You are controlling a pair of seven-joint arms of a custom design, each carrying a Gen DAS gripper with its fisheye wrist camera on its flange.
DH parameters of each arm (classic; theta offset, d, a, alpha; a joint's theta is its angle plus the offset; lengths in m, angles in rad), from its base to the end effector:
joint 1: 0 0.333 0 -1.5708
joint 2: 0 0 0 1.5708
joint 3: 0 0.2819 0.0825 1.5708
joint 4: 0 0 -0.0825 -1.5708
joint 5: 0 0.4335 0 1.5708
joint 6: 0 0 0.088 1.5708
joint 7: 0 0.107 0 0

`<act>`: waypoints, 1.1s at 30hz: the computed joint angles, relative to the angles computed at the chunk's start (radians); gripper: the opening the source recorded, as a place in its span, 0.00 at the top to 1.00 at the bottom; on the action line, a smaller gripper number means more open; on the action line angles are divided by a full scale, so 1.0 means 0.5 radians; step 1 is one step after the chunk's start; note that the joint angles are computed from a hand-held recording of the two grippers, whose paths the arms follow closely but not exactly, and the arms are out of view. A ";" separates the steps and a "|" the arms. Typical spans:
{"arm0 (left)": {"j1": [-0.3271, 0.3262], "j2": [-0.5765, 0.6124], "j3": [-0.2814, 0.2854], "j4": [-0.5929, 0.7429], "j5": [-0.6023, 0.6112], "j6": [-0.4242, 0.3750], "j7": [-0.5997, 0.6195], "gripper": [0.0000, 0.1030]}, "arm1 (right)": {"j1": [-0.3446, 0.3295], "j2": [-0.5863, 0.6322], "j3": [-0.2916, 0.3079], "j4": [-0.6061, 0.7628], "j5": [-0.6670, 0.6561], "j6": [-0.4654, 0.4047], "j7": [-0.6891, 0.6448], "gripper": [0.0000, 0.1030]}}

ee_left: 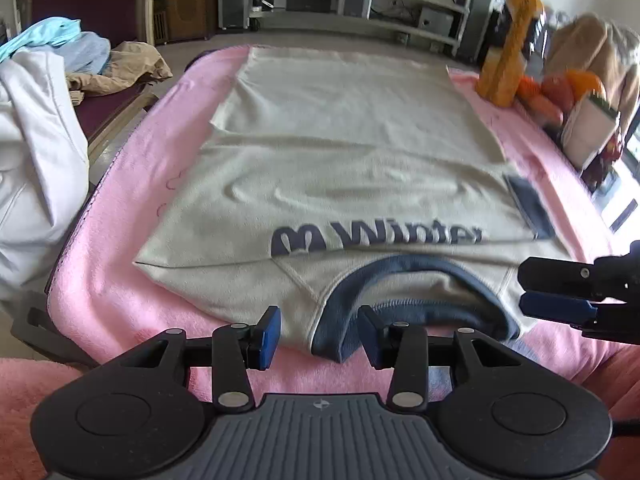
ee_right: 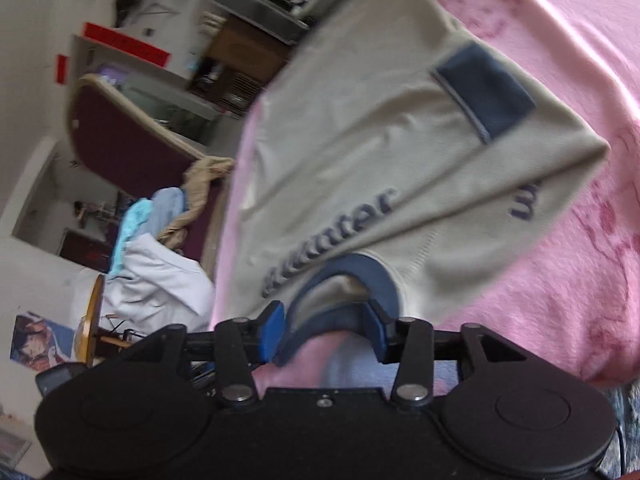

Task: Fold clothes
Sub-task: 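Grasp the navy ribbed band of the sweatshirt with both tools, then lift the navy band with both tools and carry it over the body toward the collar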

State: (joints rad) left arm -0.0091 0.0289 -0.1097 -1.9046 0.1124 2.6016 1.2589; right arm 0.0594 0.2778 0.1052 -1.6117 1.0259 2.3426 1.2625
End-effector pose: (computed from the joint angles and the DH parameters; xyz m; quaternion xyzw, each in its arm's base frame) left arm 0.6556 -0.0800 0.5062 -0.7056 0.6270 -0.2533 0.2118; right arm 0.7115 0.1244 0.4747 -0.5835 0.6602 0.1362 0.4529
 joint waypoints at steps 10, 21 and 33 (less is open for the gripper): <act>0.017 0.007 0.013 0.021 -0.006 0.012 -0.100 0.57 | 0.179 -0.207 -0.042 -0.211 -0.363 0.549 -0.073 0.17; 0.015 0.037 0.012 0.059 -0.015 -0.012 -0.093 0.56 | 0.311 -0.304 -0.017 -0.407 -1.177 1.311 -0.055 0.00; 0.022 0.004 0.019 0.045 0.052 0.046 -0.136 0.56 | 0.292 -0.311 -0.014 -0.177 -0.241 1.084 -0.618 0.01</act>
State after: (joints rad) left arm 0.0019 0.0309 -0.1003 -1.8822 0.1383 2.6246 1.1908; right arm 0.2055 0.1224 0.0980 -1.7000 0.9053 2.8847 0.9537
